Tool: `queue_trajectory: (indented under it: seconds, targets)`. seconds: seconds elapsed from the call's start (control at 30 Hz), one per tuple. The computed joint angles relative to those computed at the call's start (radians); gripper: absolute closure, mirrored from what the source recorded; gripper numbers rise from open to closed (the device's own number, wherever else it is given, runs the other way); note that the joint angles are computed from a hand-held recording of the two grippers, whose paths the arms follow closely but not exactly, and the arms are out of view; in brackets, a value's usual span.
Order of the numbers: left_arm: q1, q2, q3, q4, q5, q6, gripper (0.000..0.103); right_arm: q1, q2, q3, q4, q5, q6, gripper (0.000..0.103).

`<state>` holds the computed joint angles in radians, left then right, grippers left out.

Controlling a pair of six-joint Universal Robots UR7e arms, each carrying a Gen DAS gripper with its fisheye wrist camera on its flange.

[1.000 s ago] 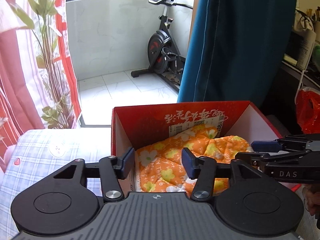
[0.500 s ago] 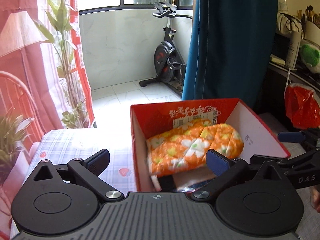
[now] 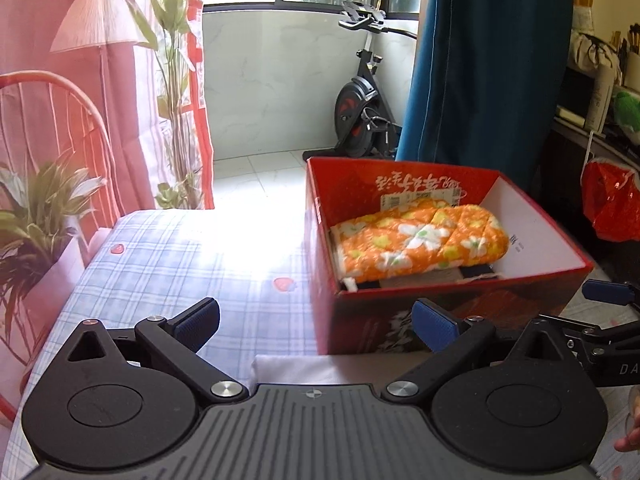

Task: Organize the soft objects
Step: 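Withdraw both tools from the box toward the white cloth, then close both tools on the white cloth beside the box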

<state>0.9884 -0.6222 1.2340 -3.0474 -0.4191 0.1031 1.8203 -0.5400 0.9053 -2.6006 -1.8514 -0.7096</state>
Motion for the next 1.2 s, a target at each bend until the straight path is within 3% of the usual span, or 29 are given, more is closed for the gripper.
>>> queue_trajectory:
  seconds: [0.13, 0.47, 0.83, 1.03, 1.2]
  targets:
    - [0.012, -0.006, 0.012, 0.120, 0.032, -0.074, 0.000, -0.001, 0.002, 0.027, 0.011, -0.036, 0.005, 0.000]
    - [0.057, -0.011, 0.028, 0.290, -0.020, -0.201, 0.000, -0.009, 0.047, 0.031, 0.045, -0.133, -0.020, 0.000]
    - [0.079, 0.012, 0.027, 0.261, -0.059, -0.143, 0.000, -0.040, 0.037, 0.066, 0.042, -0.085, -0.039, 0.000]
    - [0.099, -0.009, 0.076, 0.179, -0.139, -0.198, 0.000, -0.056, 0.021, 0.104, 0.019, -0.055, -0.042, 0.000]
    - [0.112, -0.019, 0.078, 0.201, -0.177, -0.249, 0.000, -0.061, 0.031, 0.093, 0.025, -0.055, -0.063, 0.000]
